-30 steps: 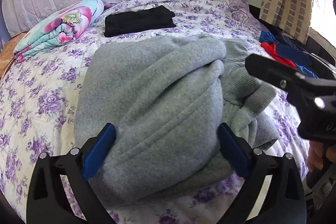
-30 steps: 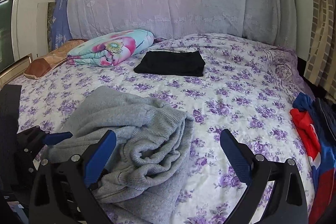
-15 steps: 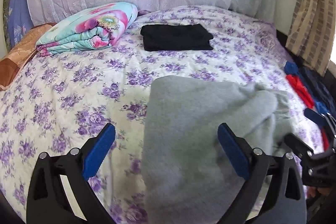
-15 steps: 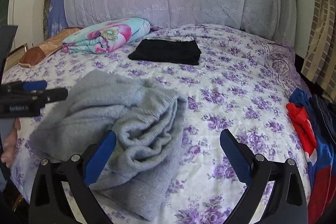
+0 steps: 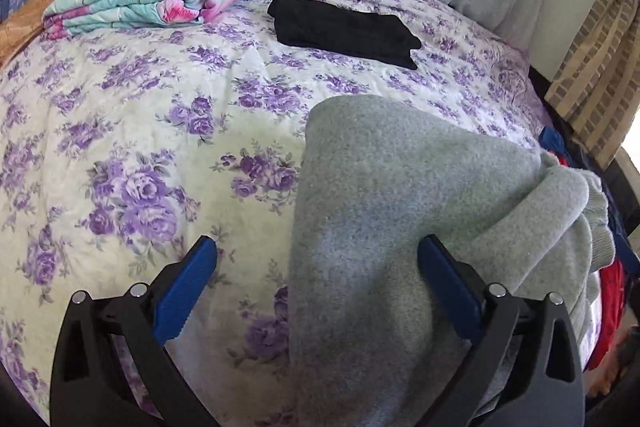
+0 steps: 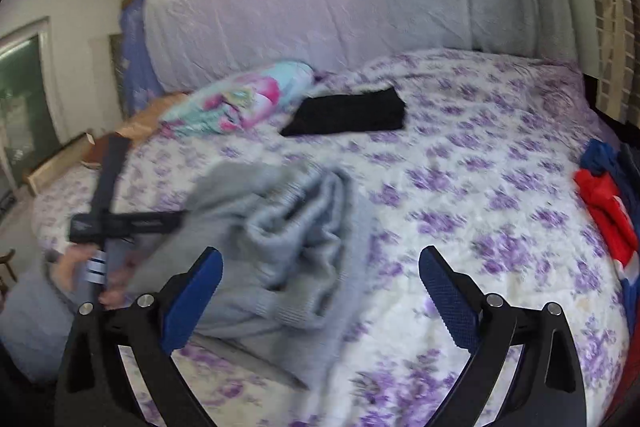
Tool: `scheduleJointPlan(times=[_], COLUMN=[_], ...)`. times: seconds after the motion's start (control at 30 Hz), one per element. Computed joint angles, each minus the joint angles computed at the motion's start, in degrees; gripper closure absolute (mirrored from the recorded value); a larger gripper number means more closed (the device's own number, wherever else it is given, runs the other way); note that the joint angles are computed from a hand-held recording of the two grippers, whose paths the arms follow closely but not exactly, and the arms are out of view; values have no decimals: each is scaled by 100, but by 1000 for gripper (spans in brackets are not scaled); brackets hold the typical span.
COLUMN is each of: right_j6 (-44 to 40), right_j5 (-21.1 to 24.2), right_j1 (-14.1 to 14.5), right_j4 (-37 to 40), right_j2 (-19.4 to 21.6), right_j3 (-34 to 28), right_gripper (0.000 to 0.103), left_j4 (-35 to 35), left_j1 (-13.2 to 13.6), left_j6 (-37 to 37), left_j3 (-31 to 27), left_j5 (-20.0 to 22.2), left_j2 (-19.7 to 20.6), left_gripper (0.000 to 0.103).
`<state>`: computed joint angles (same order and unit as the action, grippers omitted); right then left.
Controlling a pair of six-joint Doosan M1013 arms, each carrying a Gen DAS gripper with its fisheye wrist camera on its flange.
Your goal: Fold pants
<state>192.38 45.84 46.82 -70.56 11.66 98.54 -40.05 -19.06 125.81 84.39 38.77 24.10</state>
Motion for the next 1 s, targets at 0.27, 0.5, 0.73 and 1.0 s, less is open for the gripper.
scheduleJointPlan(times=[0.27,0.5,0.73,1.0], right_j6=[-430,-1928,-2755,-2332], right_j5=[-216,382,-186,-917], right_j1=[-54,-81,-168,-521], right_j4=[-123,1058,1484,2641], right_j2=[302,473,302,-404], right_j3=[-359,-602,-606,132], right_gripper=[63,64,96,103], left_j4=[-624,-816,-797,-799], left_j1=[106,151,157,157], left_j6=[390,511,465,462], left_j3=[16,-4,-29,-24], left_j5=[149,298,336,359], left_j2=[59,94,117,111], left_gripper=[4,4,4,4])
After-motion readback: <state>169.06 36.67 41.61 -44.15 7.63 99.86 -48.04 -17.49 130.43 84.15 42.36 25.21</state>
